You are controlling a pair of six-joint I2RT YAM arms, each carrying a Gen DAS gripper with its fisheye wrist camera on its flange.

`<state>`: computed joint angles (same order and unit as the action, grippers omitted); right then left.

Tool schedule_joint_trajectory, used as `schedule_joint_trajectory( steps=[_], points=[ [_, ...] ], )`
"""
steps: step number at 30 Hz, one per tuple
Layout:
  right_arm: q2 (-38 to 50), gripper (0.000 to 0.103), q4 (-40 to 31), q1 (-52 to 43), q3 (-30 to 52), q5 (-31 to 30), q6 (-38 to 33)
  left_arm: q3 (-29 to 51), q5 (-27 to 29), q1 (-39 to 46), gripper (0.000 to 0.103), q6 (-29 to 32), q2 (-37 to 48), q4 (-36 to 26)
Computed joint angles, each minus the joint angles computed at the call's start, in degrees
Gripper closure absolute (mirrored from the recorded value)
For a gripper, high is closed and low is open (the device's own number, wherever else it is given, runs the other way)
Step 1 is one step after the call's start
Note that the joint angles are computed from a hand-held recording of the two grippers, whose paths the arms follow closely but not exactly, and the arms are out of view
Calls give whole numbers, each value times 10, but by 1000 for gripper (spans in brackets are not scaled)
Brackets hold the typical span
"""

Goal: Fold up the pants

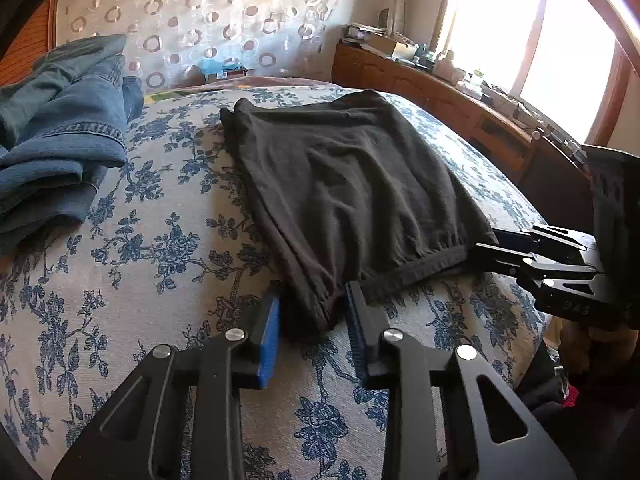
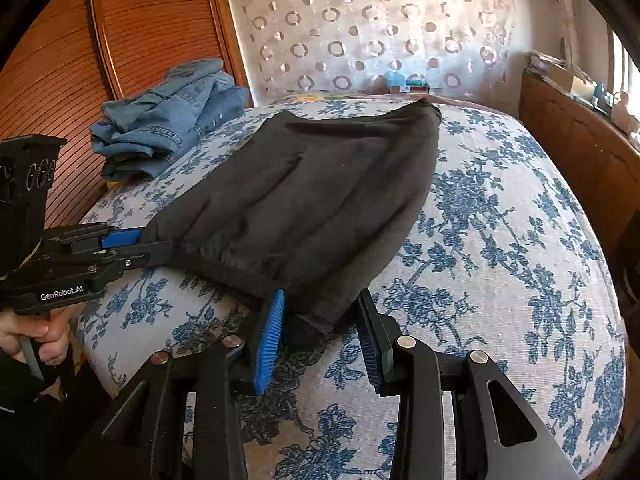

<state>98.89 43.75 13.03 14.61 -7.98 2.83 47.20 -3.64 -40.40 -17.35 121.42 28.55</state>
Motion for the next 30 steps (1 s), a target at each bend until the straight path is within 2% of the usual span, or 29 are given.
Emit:
schedule_joint_trajectory(
  steps=[2,5,7,10,15,19,23,30],
  points=[
    [1,65,-1,-7,2,-11,-2,-3,6,1,78,1,0,8],
    [-1,74,-15,-19,7,-34,-6,-8,2,-3,84,3,-2,14],
    [-2,84,-22,-24,9,-47,-14,-12,2,-5,89,2,-6,15],
    [-19,90,-36,-43,7,-81,-25,-25,-1,-11,92,-3,-20,21],
    [-103,92,-75,-74,-3,-118,-47,-35,-7,-13,92,0,-55,28],
    [-142,92,-127,-101,28,-141,-64,-6,0,0,92,12,-73,-1],
    [-138,92,-151,-112,71,-146,-77,43,9,18,92,31,-65,-31],
    [-70,92,-185,-116,173,-143,-85,154,36,55,92,48,-21,-95]
  ],
)
